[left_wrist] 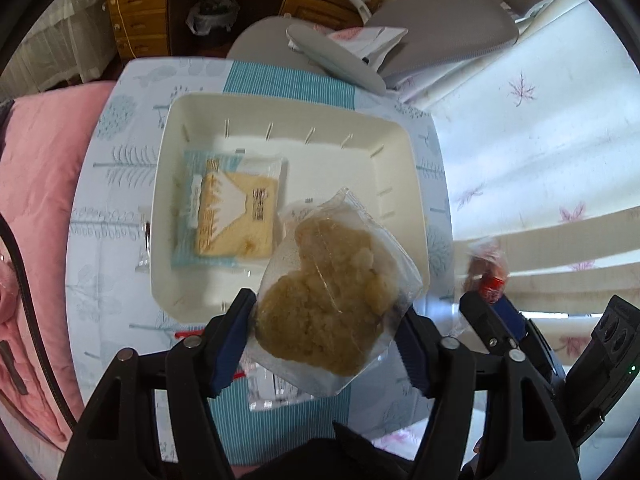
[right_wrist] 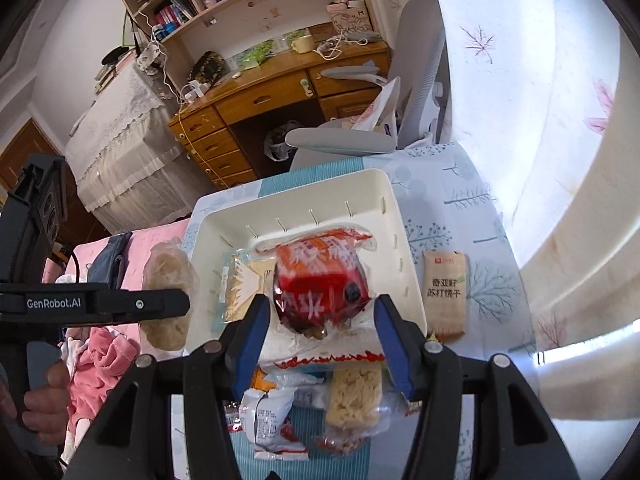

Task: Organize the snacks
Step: 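Carry both snacks over the white tray and open both tools to drop them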

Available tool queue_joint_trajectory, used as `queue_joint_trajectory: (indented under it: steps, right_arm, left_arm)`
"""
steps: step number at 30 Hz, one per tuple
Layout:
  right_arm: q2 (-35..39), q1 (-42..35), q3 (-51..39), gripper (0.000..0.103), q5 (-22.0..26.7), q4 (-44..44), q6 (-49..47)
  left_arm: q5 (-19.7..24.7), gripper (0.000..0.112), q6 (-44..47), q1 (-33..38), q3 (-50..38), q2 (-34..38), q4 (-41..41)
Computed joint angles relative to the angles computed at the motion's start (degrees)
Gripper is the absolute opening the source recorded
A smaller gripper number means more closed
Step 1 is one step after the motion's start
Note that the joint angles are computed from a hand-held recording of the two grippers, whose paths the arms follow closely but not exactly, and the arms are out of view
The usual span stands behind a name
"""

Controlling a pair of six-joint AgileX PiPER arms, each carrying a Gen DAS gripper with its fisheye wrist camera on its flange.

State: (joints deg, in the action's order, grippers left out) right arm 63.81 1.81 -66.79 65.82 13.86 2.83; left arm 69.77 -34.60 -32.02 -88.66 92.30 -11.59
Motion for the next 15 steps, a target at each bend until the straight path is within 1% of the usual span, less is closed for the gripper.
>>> queue_joint_trajectory:
  steps: [2, 4, 8, 11, 15]
  right_arm:
    - [0.61, -3.11, 0.99, 0.060, -0.01, 4.06, -3.93]
    - [0.88, -4.65, 1.50, 0.064, 0.26, 5.32, -5.03]
    - [0.71, -7.18, 2.62, 0.065, 0.57, 6.96, -6.71]
    - [0.38, -8.74, 3.44, 0.065, 0.97, 7.56, -7.34]
    - [-0.35, -9.72, 4.64, 0.065, 1.21, 7.69, -7.48]
  left_arm:
    - [-1.06, 0.083, -1.58, -0.88, 0.12, -0.04, 1.53]
    - [-2.09, 0.083, -2.83, -1.52, 0.65, -0.50, 2.49]
    - [-2.35, 0.083, -4.87, -2.55, 1.30, -1.16, 4.25]
    - [-1.81, 0.083, -7.08, -3.94, 1.89, -2.03, 7.16]
    - [-1.55, 0.083, -8.30, -4.30, 4.20, -4.17, 7.71]
